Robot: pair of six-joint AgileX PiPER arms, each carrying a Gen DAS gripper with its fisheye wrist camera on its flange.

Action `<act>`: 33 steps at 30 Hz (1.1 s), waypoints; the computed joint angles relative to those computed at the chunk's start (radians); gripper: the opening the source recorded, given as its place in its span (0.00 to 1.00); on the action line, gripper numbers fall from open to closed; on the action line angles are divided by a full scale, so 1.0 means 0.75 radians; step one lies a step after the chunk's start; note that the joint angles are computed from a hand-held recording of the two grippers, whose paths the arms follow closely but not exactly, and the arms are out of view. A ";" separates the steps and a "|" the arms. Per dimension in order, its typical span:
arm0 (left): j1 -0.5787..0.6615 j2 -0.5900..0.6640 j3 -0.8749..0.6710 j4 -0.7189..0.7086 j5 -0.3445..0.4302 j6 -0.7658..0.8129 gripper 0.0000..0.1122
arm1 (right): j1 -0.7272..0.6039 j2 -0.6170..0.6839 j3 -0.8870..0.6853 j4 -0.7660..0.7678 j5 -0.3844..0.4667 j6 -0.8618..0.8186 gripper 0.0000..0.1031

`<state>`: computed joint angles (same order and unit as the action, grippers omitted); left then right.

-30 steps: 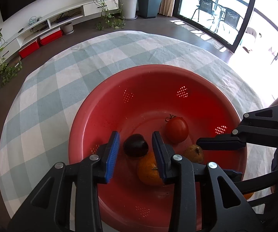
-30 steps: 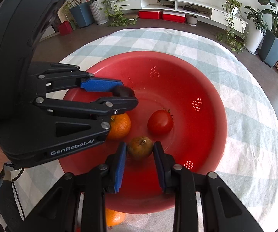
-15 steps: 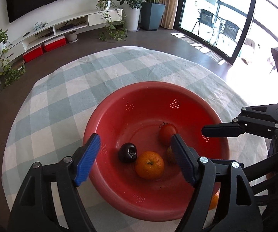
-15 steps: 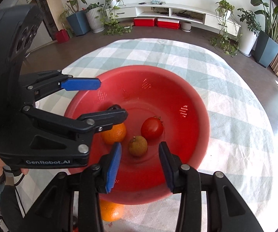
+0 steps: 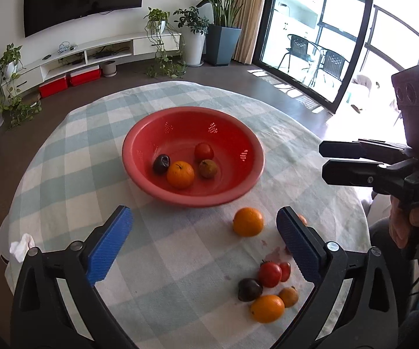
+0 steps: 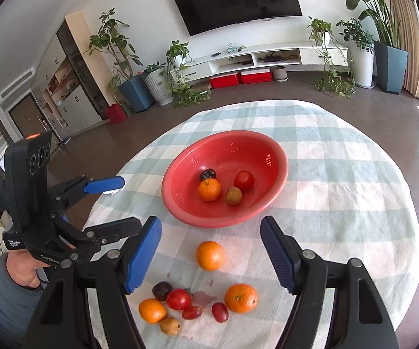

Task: Organize fruits
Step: 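Withdraw both tools and approach the large orange with the left gripper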

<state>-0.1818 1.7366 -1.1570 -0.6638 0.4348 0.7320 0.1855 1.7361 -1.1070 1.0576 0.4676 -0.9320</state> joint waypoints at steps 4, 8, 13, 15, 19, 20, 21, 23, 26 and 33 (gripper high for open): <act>-0.027 -0.154 0.267 -0.160 -0.072 0.130 0.90 | -0.017 -0.115 0.211 0.225 -0.021 -0.195 0.72; -0.095 -0.236 0.454 -0.201 -0.130 0.156 0.90 | -0.054 -0.180 0.398 0.450 0.000 -0.394 0.72; -0.194 -0.249 0.571 -0.210 -0.212 0.169 0.90 | -0.059 -0.200 0.539 0.573 -0.004 -0.518 0.72; -0.240 -0.247 0.594 -0.123 -0.259 0.082 0.90 | -0.064 -0.199 0.576 0.625 -0.002 -0.559 0.72; -0.272 -0.221 0.615 -0.176 -0.310 0.114 0.90 | -0.039 -0.189 0.632 0.712 -0.031 -0.626 0.69; -0.269 -0.215 0.617 -0.238 -0.313 0.172 0.90 | -0.031 -0.183 0.635 0.714 -0.039 -0.623 0.67; -0.264 -0.210 0.621 -0.340 -0.309 0.271 0.90 | -0.020 -0.178 0.634 0.713 -0.050 -0.618 0.64; -0.255 -0.193 0.616 -0.488 -0.295 0.427 0.89 | -0.007 -0.169 0.634 0.726 -0.068 -0.625 0.62; -0.251 -0.166 0.584 -0.411 -0.275 0.390 0.85 | -0.001 -0.161 0.634 0.724 -0.069 -0.623 0.59; -0.143 -0.070 0.465 -0.264 -0.119 0.408 0.57 | -0.012 -0.156 0.632 0.727 -0.063 -0.632 0.58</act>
<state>-0.2892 1.6838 -0.8083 -0.8620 0.3457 1.0381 0.1766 1.6193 -0.6331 1.6031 0.4205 -1.4059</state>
